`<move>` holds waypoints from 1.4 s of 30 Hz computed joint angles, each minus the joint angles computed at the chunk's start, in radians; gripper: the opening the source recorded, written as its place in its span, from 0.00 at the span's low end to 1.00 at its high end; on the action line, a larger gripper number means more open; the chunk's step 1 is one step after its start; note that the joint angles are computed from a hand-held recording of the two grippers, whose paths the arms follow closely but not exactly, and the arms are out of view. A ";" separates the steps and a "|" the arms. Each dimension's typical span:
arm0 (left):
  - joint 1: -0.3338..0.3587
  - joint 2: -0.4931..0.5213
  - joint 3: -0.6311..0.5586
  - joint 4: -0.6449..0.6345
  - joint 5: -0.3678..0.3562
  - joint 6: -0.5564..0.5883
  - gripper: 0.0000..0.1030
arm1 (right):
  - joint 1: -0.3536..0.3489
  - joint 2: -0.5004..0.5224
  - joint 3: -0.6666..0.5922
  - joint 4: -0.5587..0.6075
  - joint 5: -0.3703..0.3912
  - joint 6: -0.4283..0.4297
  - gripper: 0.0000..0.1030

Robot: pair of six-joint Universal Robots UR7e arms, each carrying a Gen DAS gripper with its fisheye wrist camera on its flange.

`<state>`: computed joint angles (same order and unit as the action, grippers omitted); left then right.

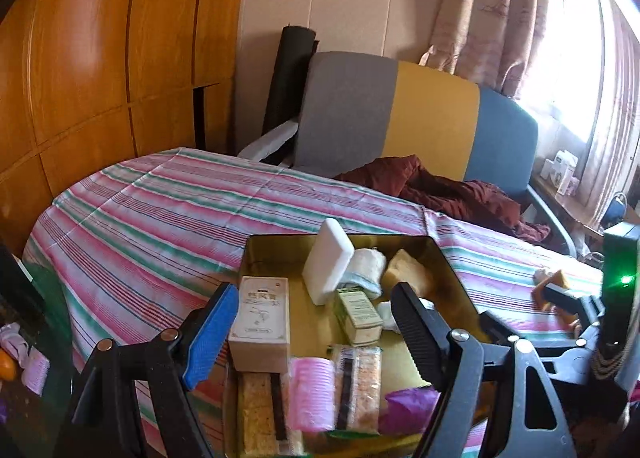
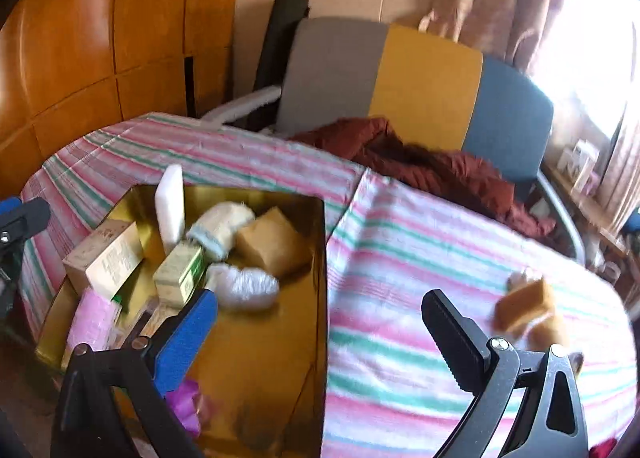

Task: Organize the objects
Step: 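Withdraw both open tools from the tray toward the sponges and knit cap on the cloth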

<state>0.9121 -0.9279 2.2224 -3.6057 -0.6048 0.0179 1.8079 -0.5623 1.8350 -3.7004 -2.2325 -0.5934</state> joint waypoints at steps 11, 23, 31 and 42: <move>-0.067 0.032 0.037 -0.014 0.029 0.034 0.77 | -0.059 -0.104 0.152 0.010 0.125 0.145 1.00; -0.090 0.044 0.052 0.065 -0.024 -0.008 0.77 | -0.090 -0.162 0.223 -0.030 0.114 0.151 1.00; -0.111 0.072 0.040 0.130 -0.027 -0.017 0.77 | -0.130 -0.211 0.250 -0.045 0.090 0.135 1.00; -0.138 0.101 0.026 0.182 -0.057 0.001 0.77 | -0.204 -0.313 0.264 -0.019 0.057 0.120 1.00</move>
